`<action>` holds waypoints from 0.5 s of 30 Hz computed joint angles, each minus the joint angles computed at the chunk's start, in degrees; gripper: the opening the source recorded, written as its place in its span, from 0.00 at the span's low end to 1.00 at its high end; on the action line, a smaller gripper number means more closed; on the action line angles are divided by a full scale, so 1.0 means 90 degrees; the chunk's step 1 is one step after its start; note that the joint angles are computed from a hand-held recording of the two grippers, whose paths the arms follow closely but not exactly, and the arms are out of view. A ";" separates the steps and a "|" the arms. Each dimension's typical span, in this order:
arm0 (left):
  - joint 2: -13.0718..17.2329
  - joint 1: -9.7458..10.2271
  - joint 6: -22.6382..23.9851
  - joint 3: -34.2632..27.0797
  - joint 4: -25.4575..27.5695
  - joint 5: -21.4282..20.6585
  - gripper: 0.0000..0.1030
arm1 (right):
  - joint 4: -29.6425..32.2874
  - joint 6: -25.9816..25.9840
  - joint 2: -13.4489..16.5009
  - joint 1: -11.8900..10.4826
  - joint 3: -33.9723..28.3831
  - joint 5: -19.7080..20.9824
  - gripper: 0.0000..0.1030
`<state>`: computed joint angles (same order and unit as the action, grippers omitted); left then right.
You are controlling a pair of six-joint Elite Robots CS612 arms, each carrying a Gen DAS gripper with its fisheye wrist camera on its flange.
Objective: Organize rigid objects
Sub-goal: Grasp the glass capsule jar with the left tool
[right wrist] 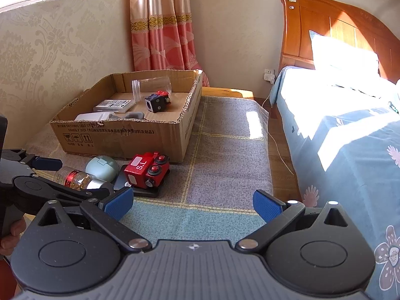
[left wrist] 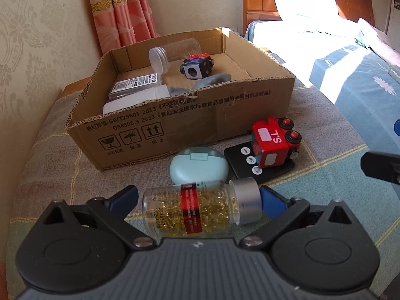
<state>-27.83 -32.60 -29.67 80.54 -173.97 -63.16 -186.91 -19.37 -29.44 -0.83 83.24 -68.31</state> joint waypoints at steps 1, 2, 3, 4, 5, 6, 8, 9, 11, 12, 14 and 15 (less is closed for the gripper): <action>-0.0004 0.0009 -0.0053 0.0016 0.0008 0.0003 0.99 | 0.0025 -0.0007 0.0003 0.0007 -0.0013 -0.0009 1.00; -0.0014 0.0015 -0.0101 0.0044 0.0001 0.0019 0.99 | 0.0046 -0.0013 0.0005 0.0013 -0.0021 -0.0022 1.00; -0.0025 0.0021 -0.0141 0.0077 -0.0009 0.0047 0.99 | 0.0068 -0.0022 0.0009 0.0024 -0.0032 -0.0047 1.00; -0.0035 0.0029 -0.0190 0.0104 -0.0014 0.0085 0.99 | 0.0095 -0.0038 0.0015 0.0035 -0.0045 -0.0066 1.00; -0.0044 0.0038 -0.0268 0.0132 -0.0007 0.0143 0.99 | 0.0129 -0.0052 0.0021 0.0045 -0.0060 -0.0081 1.00; -0.0054 0.0050 -0.0363 0.0158 0.0019 0.0211 0.99 | 0.0165 -0.0065 0.0026 0.0056 -0.0075 -0.0098 1.00; -0.0074 0.0076 -0.0549 0.0197 0.0155 0.0347 0.99 | 0.0235 -0.0102 0.0037 0.0082 -0.0102 -0.0136 1.00; -0.0078 0.0095 -0.0666 0.0203 0.0253 0.0409 0.99 | 0.0269 -0.0120 0.0042 0.0096 -0.0114 -0.0156 1.00; -0.0078 0.0132 -0.0824 0.0229 0.0350 0.0442 0.99 | 0.0328 -0.0152 0.0060 0.0124 -0.0148 -0.0194 1.00; -0.0072 0.0159 -0.0907 0.0232 0.0388 0.0412 0.99 | 0.0363 -0.0176 0.0079 0.0147 -0.0183 -0.0235 1.00; -0.0064 0.0196 -0.1005 0.0273 0.0331 0.0301 0.99 | 0.0379 -0.0212 0.0118 0.0182 -0.0245 -0.0288 1.00; -0.0052 0.0215 -0.1049 0.0282 0.0306 0.0233 0.99 | 0.0403 -0.0234 0.0152 0.0210 -0.0302 -0.0315 1.00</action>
